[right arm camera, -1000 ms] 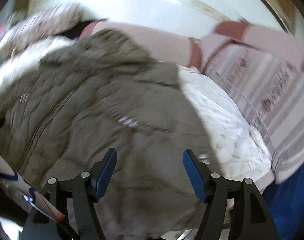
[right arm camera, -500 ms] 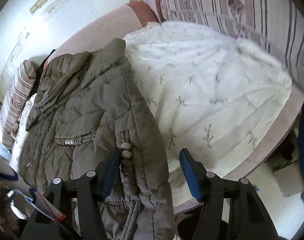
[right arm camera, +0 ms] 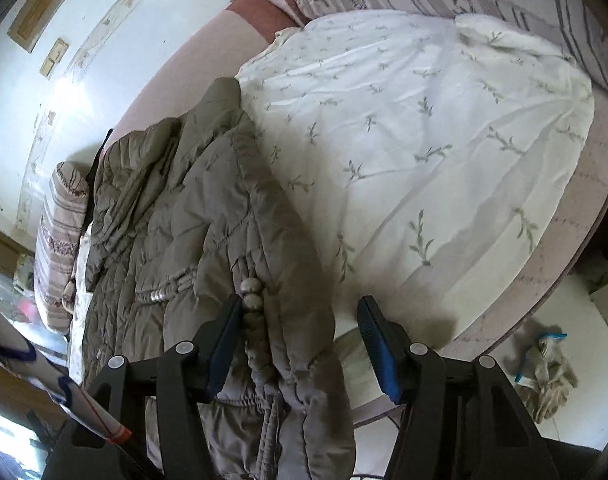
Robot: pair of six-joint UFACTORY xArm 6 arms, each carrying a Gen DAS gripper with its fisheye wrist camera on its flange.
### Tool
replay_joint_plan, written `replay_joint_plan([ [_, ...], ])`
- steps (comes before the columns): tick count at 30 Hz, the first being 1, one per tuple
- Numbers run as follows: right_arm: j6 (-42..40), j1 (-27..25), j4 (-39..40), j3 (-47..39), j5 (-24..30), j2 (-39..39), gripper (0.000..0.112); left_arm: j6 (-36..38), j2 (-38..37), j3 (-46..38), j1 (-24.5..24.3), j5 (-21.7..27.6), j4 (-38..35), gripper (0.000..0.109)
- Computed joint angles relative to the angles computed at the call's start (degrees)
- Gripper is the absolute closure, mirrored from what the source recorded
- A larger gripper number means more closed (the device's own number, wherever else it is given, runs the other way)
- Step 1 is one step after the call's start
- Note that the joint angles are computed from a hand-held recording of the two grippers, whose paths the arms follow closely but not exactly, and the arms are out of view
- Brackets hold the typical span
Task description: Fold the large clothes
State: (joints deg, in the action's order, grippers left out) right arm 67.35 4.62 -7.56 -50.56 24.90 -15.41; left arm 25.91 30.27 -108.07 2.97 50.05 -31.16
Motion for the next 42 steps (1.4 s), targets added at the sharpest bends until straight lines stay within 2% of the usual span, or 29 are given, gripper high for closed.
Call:
replay_joint_plan([
  [3, -7.2, 1.6, 9.7, 2.0, -5.5, 0.0, 0.048, 1.1, -1.9, 3.3, -0.9, -2.8, -0.3, 0.033],
  [6, -8.3, 4.1, 10.5, 2.5, -7.5, 0.2, 0.048, 1.7, -3.9, 6.7, -2.1, -5.3, -0.1, 0.033],
  [7, -9.1, 5.0, 10.8, 2.2, -8.0, 0.6, 0.048, 2.3, -5.7, 9.7, -3.1, -8.3, 0.7, 0.033],
  [8, -9.1, 5.7, 10.1, 2.0, -7.9, 0.9, 0.050, 2.2, -6.3, 11.0, -3.9, -10.6, 1.9, 0.036],
  [10, -7.2, 7.3, 5.1, 0.1, -6.9, 2.2, 0.062, 0.8, -8.9, 15.9, -5.9, -17.6, 6.7, 0.047],
  [12, -3.5, 8.3, -2.3, -2.9, -2.8, 3.7, 0.070, -1.1, -10.1, 18.5, -7.0, -21.8, 11.1, 0.054],
  [16, -1.8, 9.1, -7.4, -5.8, 1.9, 5.4, 0.071, -5.0, -10.7, 20.8, -8.1, -26.5, 19.3, 0.056],
  [28, -1.4, 9.9, -11.0, -8.8, 7.2, 7.2, 0.066, -7.7, -10.3, 21.8, -8.6, -29.7, 25.2, 0.056],
  [42, -1.1, 10.1, -11.2, -9.4, 7.2, 7.7, 0.065, -9.6, -10.6, 23.0, -8.7, -31.1, 28.4, 0.056],
])
